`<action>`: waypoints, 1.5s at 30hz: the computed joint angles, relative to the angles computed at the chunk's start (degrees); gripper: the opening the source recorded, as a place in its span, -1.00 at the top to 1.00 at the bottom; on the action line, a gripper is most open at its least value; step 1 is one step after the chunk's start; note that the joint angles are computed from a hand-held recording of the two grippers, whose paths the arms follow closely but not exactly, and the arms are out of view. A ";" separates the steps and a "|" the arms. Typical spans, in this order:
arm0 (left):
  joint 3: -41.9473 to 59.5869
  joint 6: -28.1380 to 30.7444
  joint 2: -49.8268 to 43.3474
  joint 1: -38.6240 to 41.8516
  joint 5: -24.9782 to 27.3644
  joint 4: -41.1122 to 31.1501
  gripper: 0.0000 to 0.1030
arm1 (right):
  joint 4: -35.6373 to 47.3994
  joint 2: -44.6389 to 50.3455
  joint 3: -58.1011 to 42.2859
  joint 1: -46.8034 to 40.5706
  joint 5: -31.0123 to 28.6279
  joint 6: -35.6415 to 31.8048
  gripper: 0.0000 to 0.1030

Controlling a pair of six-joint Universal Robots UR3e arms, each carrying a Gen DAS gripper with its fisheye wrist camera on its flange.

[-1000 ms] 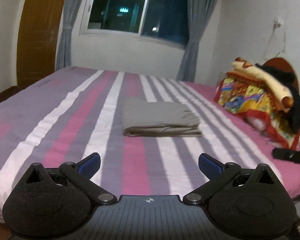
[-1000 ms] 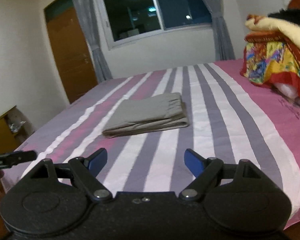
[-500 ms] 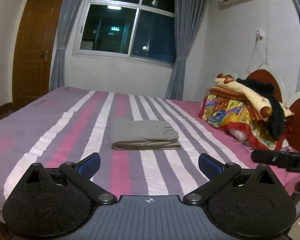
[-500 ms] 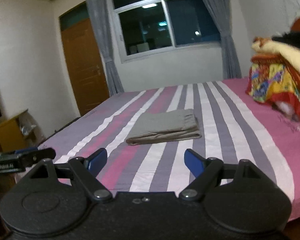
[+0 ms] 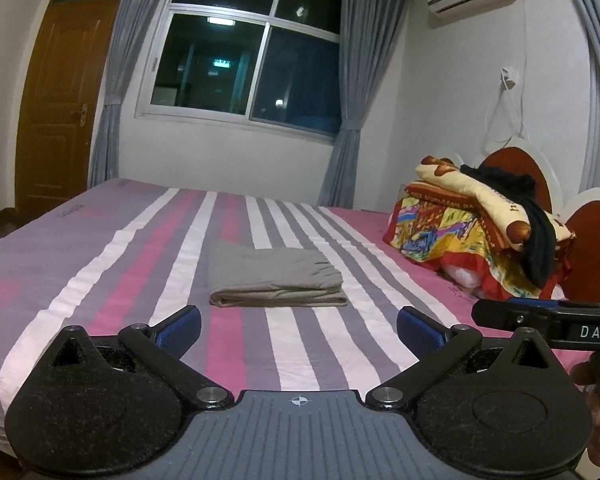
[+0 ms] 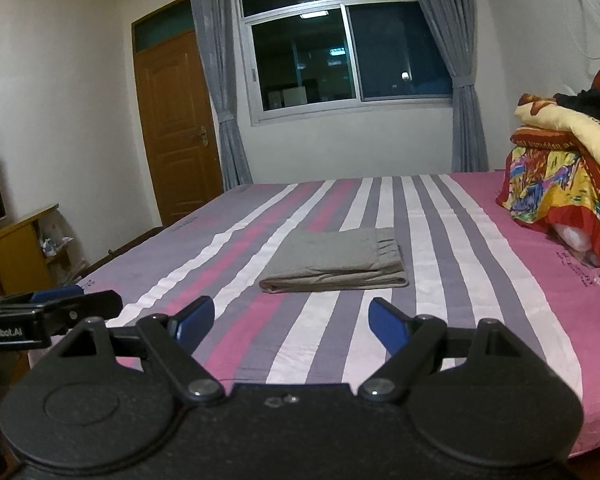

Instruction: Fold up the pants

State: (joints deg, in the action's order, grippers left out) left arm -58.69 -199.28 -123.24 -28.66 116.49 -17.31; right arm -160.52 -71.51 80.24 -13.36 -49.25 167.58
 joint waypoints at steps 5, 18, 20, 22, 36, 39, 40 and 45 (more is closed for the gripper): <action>-0.34 -0.10 0.12 -0.40 0.63 0.59 -1.00 | -1.06 -0.91 1.31 0.08 0.03 0.08 -0.63; 0.79 0.14 -0.34 -0.80 0.89 0.18 -1.00 | -1.25 -1.50 1.76 -0.39 0.30 0.31 -0.63; 0.86 0.31 -0.34 -0.69 0.62 0.24 -1.00 | -1.21 -1.51 1.77 -0.41 0.39 0.39 -0.63; 0.70 0.48 -0.22 -0.56 0.44 0.31 -1.00 | -1.13 -1.47 1.71 -0.55 0.55 0.23 -0.63; 0.67 1.92 -0.16 0.04 -0.72 1.26 -1.00 | -1.99 -1.60 1.99 -0.02 0.09 0.66 -0.63; -0.19 2.30 0.26 0.36 -1.32 1.99 -1.00 | -2.28 -1.70 2.27 0.17 -0.12 0.56 -0.63; -0.07 2.48 0.24 0.36 -1.38 1.92 -1.00 | -2.46 -1.78 2.40 0.27 -0.25 0.76 -0.63; -0.83 2.95 0.63 0.39 -1.57 2.58 -1.00 | -2.73 -1.76 2.55 0.27 -0.18 0.91 -0.63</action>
State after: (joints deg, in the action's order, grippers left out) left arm -59.52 -196.33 -122.61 -28.27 114.92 -14.73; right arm -163.25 -73.27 82.78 -13.09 -49.43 168.49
